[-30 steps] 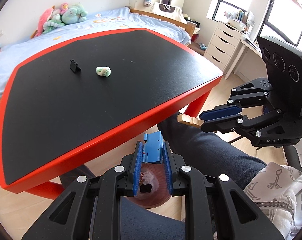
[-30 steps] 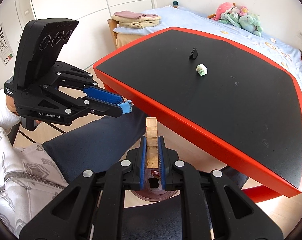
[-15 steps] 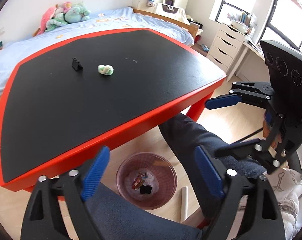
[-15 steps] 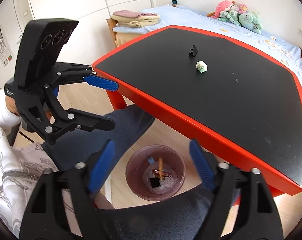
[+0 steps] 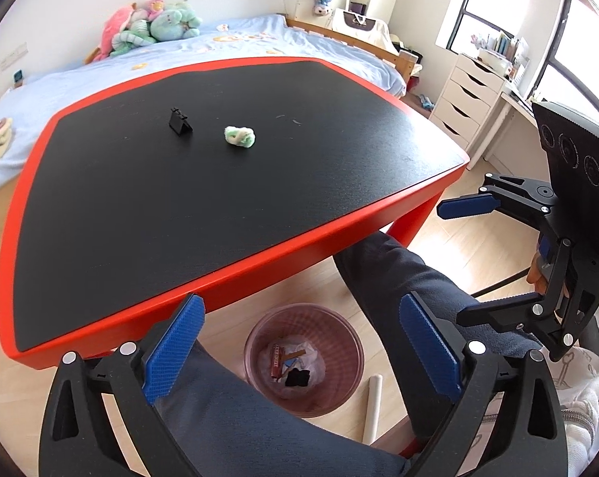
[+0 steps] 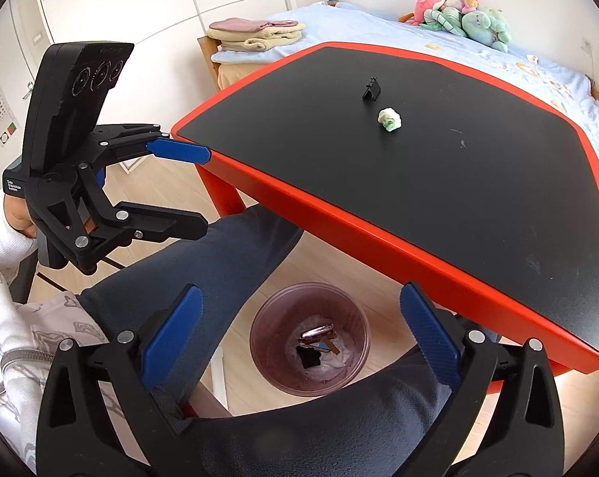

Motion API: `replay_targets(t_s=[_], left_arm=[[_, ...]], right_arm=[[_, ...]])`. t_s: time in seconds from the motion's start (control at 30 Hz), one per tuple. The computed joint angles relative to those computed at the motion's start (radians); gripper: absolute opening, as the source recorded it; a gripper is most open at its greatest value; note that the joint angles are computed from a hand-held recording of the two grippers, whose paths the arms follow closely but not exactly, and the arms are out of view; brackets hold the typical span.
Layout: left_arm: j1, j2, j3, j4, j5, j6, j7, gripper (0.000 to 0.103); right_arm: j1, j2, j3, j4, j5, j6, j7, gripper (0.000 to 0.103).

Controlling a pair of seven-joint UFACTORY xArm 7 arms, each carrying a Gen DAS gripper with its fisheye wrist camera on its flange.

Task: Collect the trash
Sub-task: 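Move both open tools back over the table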

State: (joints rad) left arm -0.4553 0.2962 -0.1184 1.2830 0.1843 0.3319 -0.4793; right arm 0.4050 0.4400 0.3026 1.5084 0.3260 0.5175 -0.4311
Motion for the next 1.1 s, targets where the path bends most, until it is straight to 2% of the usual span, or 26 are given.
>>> replay_targets(t_s=[0.33, 0.57, 0.73, 1.1], left_arm=[[0.011, -0.004, 0.003, 0.003, -0.015, 0.014, -0.015, 0.095], [0.02, 0.01, 0.02, 0.039, -0.005, 0.04, -0.034, 0.095], [0.028, 0.038, 0.045, 0.108, 0.03, 0.078, -0.045, 0.095], [0.056, 0.173, 0.07, 0.34, 0.041, 0.147, -0.032, 0.095]], right_arm=[[0.004, 0.002, -0.009, 0.002, -0.009, -0.012, 0.026, 0.099], [0.016, 0.034, -0.032, 0.061, -0.059, -0.004, 0.075, 0.1], [0.024, 0.086, -0.044, 0.16, -0.097, 0.02, 0.096, 0.1], [0.071, 0.294, -0.08, 0.526, -0.183, 0.138, 0.105, 0.1]])
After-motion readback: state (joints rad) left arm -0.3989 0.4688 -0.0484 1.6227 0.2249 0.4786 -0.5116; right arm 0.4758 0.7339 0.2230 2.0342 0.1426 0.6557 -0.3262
